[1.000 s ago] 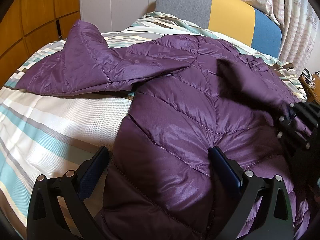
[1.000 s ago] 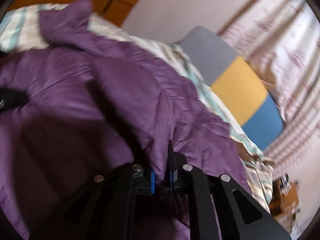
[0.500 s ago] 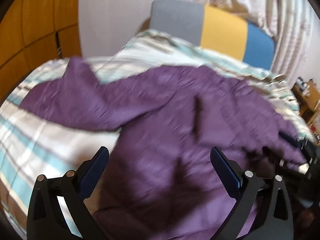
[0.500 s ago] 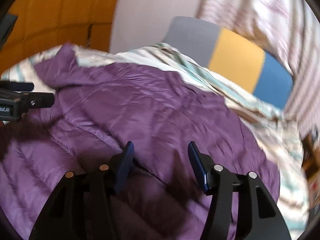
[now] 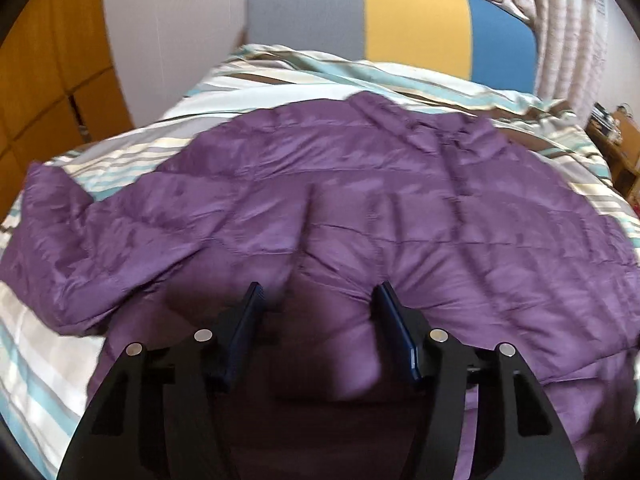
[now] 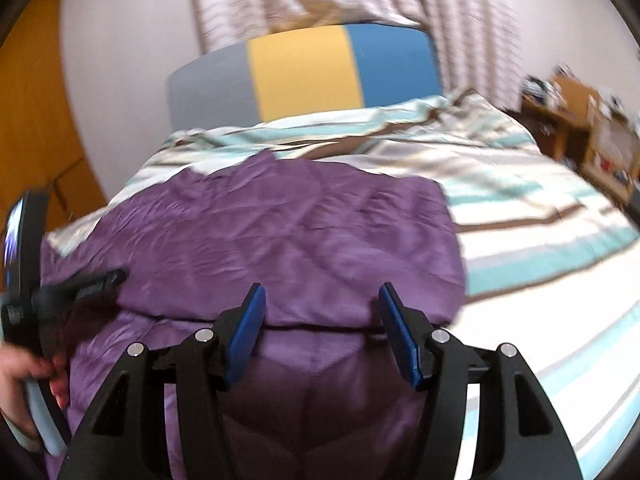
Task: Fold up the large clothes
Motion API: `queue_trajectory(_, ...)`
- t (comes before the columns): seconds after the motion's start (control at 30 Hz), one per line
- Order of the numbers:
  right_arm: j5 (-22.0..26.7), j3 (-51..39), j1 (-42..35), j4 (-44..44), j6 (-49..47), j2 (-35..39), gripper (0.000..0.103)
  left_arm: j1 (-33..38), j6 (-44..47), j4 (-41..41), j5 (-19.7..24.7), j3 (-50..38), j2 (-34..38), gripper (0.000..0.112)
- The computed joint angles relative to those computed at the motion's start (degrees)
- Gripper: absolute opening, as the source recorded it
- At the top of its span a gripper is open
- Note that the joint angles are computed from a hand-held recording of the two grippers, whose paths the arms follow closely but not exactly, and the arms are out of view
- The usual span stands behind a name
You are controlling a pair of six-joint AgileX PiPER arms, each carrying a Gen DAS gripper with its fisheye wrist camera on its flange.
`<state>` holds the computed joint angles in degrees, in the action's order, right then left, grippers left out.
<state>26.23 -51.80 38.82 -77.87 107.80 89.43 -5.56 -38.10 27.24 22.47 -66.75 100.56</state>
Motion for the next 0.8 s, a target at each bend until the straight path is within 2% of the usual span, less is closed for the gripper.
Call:
queue_trajectory(0.13,0.1,1.8,-4.0,4.4,3.0,-2.5,0.055,2.5,0.6,-3.0,-3.6,3.2,-1.9,0.059)
queue_trajectory(0.23,-0.7,1.9,-7.3,6.0,1.9,-3.6,0.048,1.0,-4.5,2.1,-2.6,3.0,-1.6,0.059)
queue_trajectory(0.27,-1.3,-0.1,-8.9,8.5,-2.0,-2.6,0.042,0.5,-5.8,3.5,-2.2,3.0,-1.5,0.059)
queue_trajectory(0.43,-1.7,-11.0,-14.2,20.4,-19.6,4.1,0.032,-0.1,-7.4,4.3,-2.4,4.1,-2.2,0.059)
queue_trajectory(0.53,-1.0,-19.5,-17.6,32.8,-33.7,10.5,0.030,-0.4,-8.2,5.3,-1.9,3.7,-1.8,0.059)
queue_trajectory(0.67,2.5,-27.4,-19.4,42.8,-47.4,19.0,0.030,-0.5,-7.9,5.2,-2.0,3.5,-1.3,0.061)
queue_trajectory(0.73,1.5,-27.3,-19.8,42.2,-47.2,20.1,0.030,-0.8,-8.6,6.2,-1.7,3.1,-0.9,0.062)
queue_trajectory(0.8,2.7,-28.0,-19.2,40.0,-45.8,21.0,0.030,-1.1,-9.5,7.3,-1.3,2.8,-0.6,0.062)
